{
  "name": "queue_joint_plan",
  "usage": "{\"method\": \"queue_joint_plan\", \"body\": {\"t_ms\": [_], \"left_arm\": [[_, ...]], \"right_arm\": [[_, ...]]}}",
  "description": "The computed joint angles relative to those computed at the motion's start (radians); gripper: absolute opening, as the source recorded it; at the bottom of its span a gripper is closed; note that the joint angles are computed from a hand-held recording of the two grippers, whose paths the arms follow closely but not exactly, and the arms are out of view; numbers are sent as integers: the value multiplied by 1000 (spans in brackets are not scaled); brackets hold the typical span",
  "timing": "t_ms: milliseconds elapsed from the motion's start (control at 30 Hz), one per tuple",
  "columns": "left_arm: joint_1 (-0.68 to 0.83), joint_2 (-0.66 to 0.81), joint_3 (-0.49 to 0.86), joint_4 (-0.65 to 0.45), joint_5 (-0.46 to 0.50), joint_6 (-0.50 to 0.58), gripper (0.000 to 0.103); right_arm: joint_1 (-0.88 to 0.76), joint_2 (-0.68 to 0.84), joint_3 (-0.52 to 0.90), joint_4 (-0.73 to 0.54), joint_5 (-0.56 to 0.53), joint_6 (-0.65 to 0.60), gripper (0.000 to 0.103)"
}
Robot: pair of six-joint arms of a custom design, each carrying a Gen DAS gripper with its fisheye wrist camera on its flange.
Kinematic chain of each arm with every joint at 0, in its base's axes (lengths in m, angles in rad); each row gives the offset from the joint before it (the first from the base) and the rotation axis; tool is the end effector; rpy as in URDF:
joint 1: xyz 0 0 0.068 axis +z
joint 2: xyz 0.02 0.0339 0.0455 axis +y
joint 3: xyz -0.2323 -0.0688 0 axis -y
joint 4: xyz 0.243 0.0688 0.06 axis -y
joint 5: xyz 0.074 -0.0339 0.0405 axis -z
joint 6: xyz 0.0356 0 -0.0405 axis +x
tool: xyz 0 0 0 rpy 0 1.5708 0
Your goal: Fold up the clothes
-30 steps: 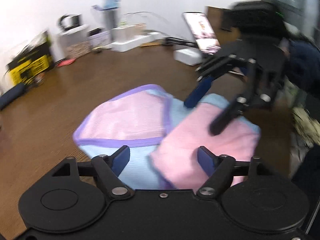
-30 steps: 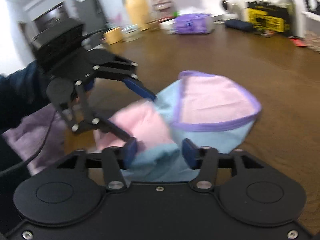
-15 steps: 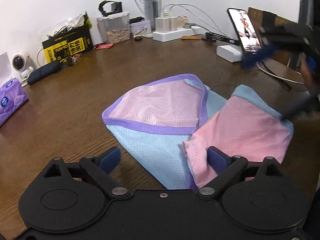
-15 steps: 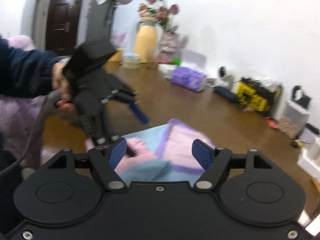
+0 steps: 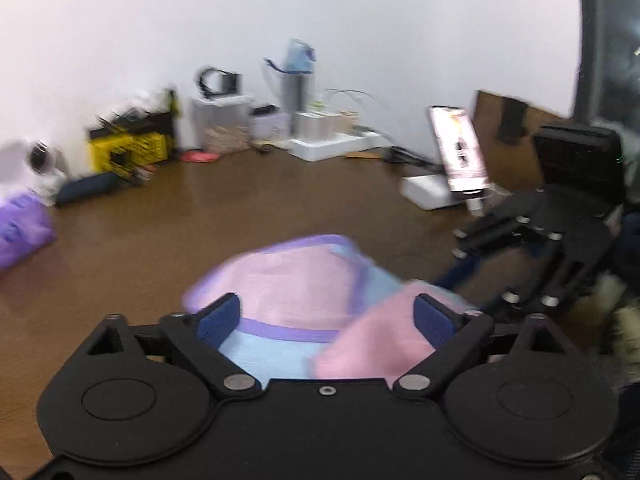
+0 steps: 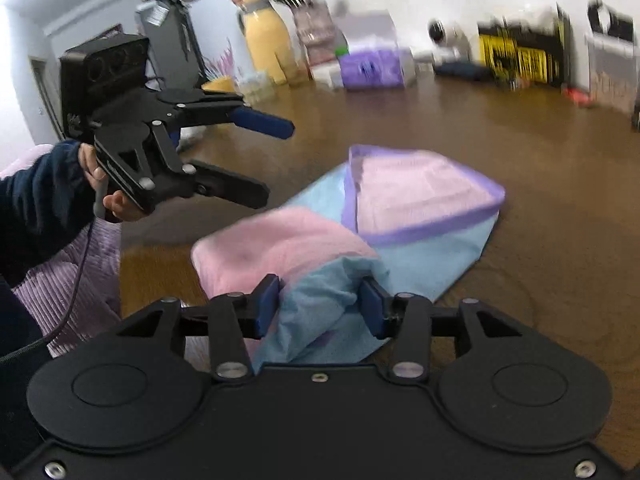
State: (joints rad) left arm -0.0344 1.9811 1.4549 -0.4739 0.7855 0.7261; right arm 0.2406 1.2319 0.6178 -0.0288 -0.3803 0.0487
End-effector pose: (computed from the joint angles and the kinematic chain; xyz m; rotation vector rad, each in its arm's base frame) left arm 0.4054 -0.0391 0.1729 1.1013 2.0102 -0.6605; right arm 0.2509 0.0752 0.1774 -0.4237 2.1803 0.5805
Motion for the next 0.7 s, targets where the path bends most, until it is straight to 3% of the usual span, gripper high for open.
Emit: {"method": "queue_joint_plan", "body": {"t_ms": [100,133,167,200,233,267,300,400,500,567,600,700], "left_arm": [[-25,65,56,-39,-86,-11,72],[-23,87,81,-65,-82,-22,66],[-18,109,105,-94,-69,-33,47],[-15,115,110,-101,-66,-39,34],[-12,117,108,-102,-66,-43,17],[-11,99,78,-81,-70,-49,13],[-12,64,30,-41,-81,-60,11],[3,-44,-104,66,-80,-126,9],[6,-108,-189,148,-75,-169,9],[-16,-77,-178,165,-142,-187,11],[-27,-57,-173,173,-170,-187,13],[-43,-69,-231,267,-200,-166,33]], "right_arm": [[-15,-5,12,-20,4,71,52],[-23,13,20,-18,-6,102,52],[-34,76,45,2,-13,113,51],[-27,93,51,2,-11,118,47],[-20,112,57,6,-8,123,39],[-9,139,60,35,-8,127,33],[3,142,60,50,-6,127,21],[24,112,56,65,11,125,11],[34,117,66,83,17,121,10],[35,163,92,73,43,129,11],[33,198,111,60,62,140,14],[30,231,108,83,100,176,42]]}}
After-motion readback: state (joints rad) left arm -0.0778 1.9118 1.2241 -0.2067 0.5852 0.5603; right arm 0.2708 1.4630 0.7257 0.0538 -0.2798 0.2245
